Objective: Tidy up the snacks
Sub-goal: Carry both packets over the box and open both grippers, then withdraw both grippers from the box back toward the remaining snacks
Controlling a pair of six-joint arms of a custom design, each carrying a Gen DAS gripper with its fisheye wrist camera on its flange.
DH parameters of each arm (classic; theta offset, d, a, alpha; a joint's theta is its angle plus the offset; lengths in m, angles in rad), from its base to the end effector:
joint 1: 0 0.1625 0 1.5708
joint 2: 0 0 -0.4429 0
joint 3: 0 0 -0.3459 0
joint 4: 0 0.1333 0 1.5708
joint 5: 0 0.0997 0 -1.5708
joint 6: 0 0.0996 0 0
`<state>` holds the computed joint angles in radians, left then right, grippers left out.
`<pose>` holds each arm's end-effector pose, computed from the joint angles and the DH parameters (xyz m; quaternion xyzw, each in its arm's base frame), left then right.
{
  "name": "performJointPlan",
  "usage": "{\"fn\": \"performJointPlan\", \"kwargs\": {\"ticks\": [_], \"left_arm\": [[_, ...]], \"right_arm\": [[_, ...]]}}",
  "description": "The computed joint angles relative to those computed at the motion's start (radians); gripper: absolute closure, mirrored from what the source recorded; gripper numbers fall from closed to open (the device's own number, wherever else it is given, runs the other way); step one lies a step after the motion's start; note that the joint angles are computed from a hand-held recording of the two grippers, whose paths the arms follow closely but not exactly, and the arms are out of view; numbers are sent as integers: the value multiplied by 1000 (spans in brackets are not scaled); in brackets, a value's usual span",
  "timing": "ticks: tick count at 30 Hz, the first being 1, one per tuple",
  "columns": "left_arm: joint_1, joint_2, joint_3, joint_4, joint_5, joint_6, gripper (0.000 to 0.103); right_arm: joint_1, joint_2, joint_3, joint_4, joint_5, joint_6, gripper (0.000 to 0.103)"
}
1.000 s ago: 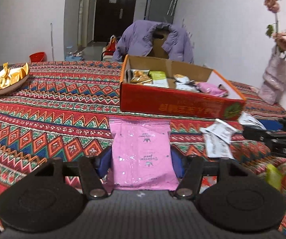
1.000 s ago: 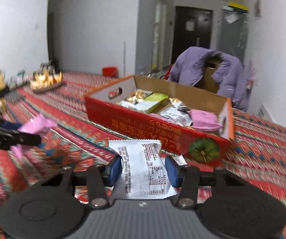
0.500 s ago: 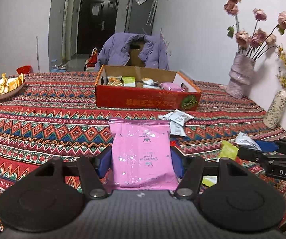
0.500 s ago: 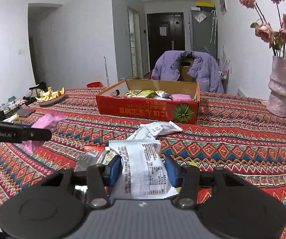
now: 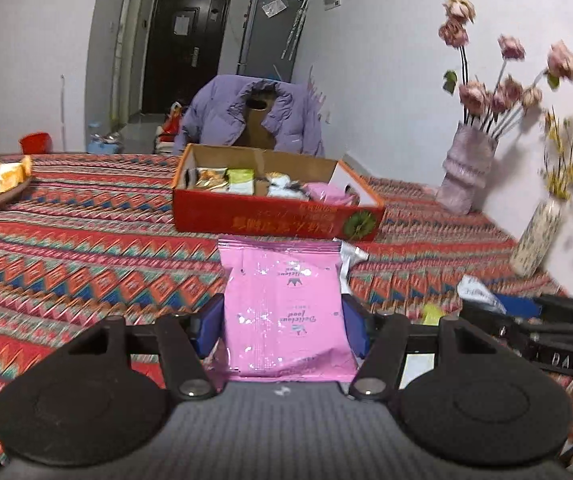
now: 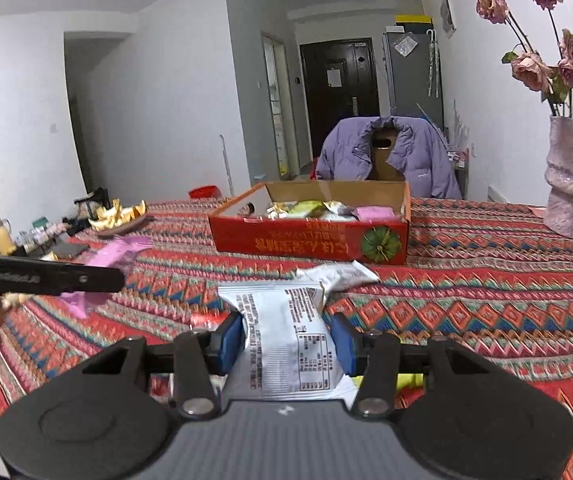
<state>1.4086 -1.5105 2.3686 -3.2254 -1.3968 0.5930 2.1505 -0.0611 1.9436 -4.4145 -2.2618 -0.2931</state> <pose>0.0852 -0.4119 0.3456 0.3072 0.8660 -0.3603 0.1608 0.3082 -0.3433 -0.1019 0.2108 -0.8223 0.4734 0.2351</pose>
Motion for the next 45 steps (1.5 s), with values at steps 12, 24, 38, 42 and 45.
{"fn": "performJointPlan", "kwargs": {"ticks": [12, 24, 38, 42, 45], "left_arm": [[-59, 440, -606, 249, 21, -45, 41], [-50, 909, -1215, 479, 234, 6, 41], [-33, 923, -1307, 616, 173, -20, 18], [-48, 852, -1226, 560, 195, 1, 17], [-63, 779, -1147, 518, 215, 1, 17]], "right_arm": [[-217, -203, -286, 465, 185, -113, 56], [-399, 31, -1242, 1444, 216, 139, 53], [-380, -12, -1122, 1273, 147, 47, 24], [-347, -97, -954, 1178, 107, 18, 24], [-314, -150, -843, 1111, 66, -8, 24]]}}
